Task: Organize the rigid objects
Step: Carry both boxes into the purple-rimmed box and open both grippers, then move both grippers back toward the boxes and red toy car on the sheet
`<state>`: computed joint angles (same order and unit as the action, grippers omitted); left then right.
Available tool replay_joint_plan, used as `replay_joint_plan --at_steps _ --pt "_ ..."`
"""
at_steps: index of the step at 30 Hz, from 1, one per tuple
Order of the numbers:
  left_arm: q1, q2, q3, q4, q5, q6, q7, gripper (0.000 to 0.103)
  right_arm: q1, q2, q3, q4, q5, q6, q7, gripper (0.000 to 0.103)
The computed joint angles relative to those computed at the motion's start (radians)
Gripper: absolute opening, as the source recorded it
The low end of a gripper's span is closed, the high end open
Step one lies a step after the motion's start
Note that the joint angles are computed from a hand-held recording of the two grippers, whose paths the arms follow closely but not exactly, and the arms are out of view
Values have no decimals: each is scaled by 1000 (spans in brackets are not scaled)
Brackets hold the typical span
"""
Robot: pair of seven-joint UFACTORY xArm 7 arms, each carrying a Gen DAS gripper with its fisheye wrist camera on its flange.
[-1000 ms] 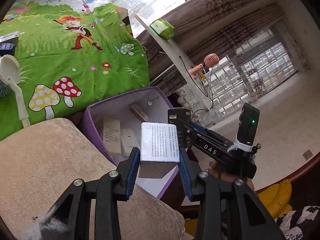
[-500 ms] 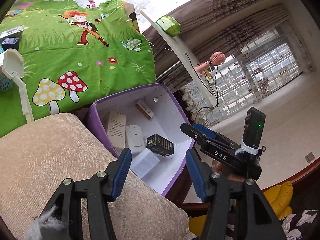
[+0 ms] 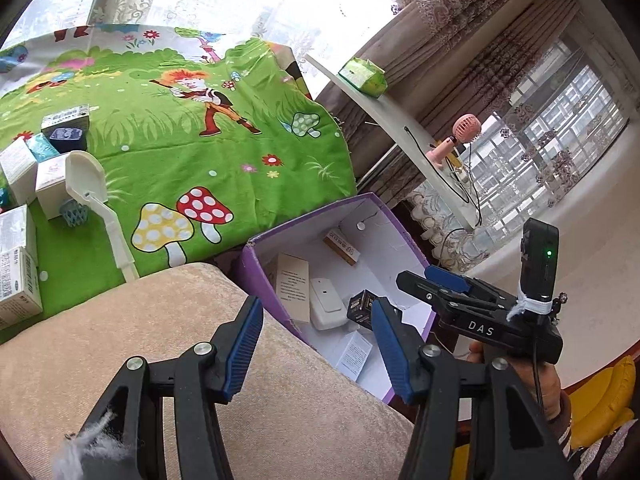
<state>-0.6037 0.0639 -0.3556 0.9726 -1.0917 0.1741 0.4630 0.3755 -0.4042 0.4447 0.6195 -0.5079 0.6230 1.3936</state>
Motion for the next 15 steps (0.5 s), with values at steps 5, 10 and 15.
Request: replay_joint_plan --at_steps 5,10,15 --pt "5 -33 24 -50 85 -33 -106 59 -4 49 13 35 -28 -13 12 84" --pt "14 -66 47 -96 79 -56 -153 64 10 100 7 73 -65 -23 30 85" --pt "19 -111 79 -165 164 -86 -282 68 33 156 -8 113 -99 -37 43 86"
